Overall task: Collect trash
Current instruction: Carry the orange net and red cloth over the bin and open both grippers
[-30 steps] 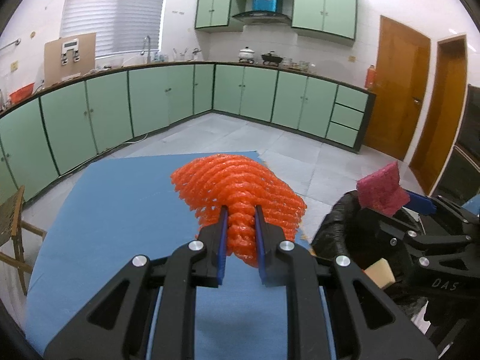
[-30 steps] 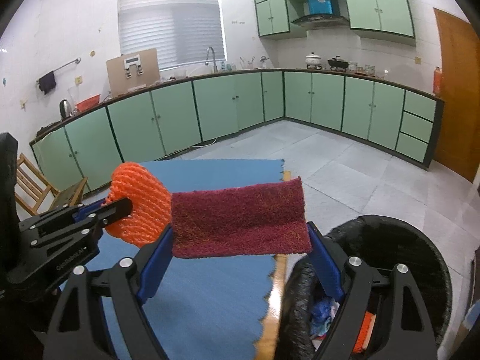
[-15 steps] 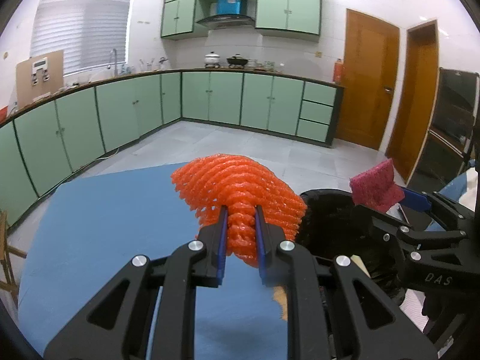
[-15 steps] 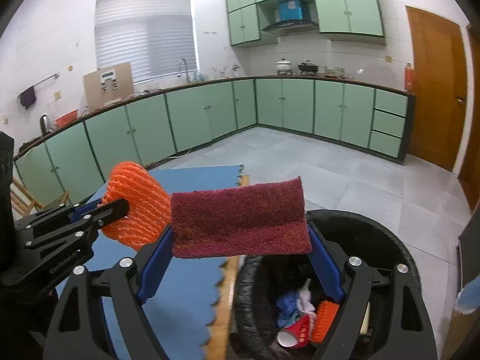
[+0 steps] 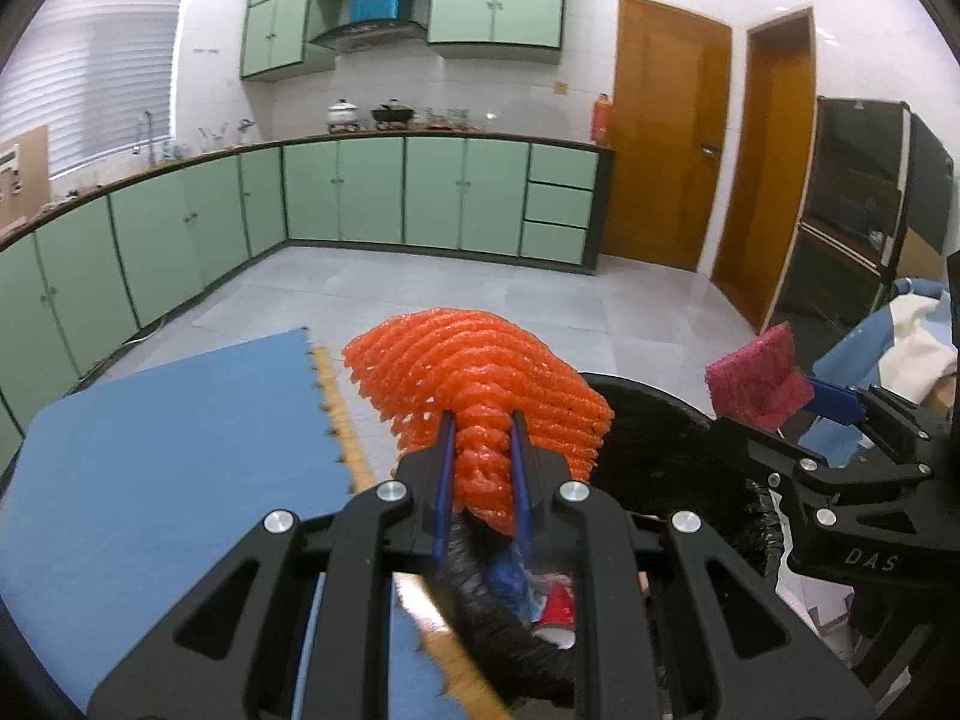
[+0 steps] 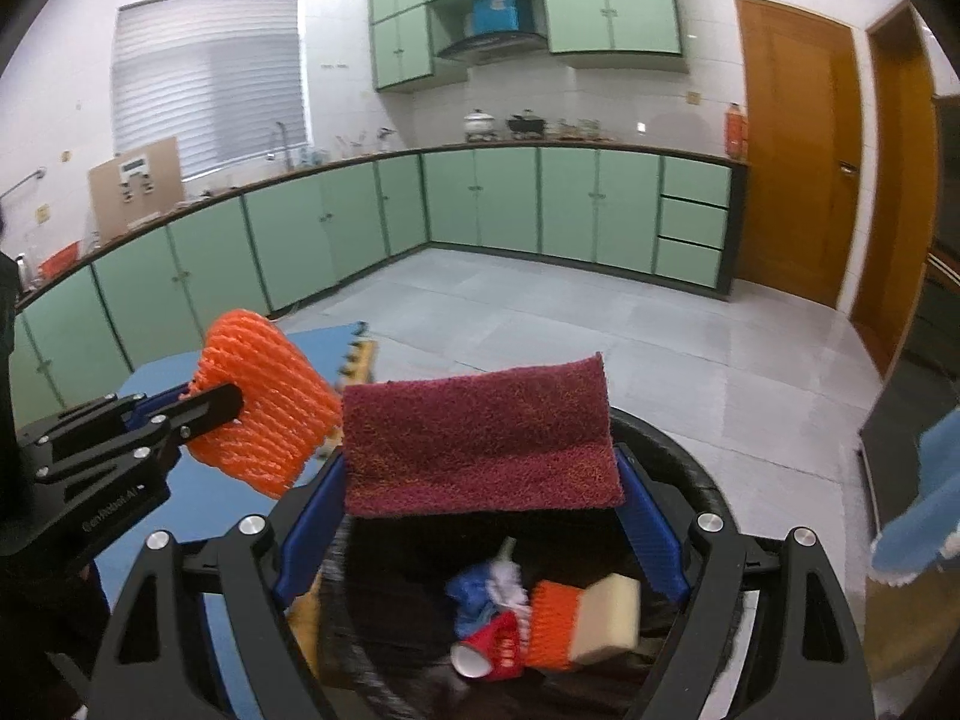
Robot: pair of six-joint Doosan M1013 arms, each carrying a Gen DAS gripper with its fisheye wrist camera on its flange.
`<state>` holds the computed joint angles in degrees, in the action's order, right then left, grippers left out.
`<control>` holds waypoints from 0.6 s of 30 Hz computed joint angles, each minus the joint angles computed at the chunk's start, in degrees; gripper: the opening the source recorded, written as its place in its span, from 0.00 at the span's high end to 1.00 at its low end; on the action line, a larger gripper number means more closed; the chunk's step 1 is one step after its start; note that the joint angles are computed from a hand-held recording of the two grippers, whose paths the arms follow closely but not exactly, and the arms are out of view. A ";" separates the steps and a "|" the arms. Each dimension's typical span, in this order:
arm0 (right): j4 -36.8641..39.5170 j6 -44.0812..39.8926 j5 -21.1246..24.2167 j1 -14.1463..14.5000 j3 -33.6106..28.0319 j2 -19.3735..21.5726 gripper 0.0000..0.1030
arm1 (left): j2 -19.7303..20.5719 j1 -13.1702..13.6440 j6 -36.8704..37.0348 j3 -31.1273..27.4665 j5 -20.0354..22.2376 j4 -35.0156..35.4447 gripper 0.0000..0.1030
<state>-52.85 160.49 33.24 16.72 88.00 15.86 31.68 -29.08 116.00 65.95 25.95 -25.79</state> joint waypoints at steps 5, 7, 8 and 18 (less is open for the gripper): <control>-1.01 2.22 1.22 -1.48 1.58 -0.54 0.20 | 1.97 -1.03 2.05 -2.02 1.17 -1.30 0.85; -1.28 2.93 1.47 -1.97 2.02 -0.63 0.20 | 2.85 -1.45 2.67 -2.98 1.87 -1.66 0.85; -1.39 3.38 1.54 -2.28 2.30 -0.70 0.20 | 3.26 -1.61 2.68 -3.50 2.24 -1.46 0.85; 1.41 2.65 2.21 -5.05 2.80 0.55 0.20 | 8.88 -2.97 0.00 -11.03 8.24 2.41 0.85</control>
<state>-51.44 163.14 35.45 11.67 90.80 16.41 40.56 -32.06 116.00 54.92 34.19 -23.37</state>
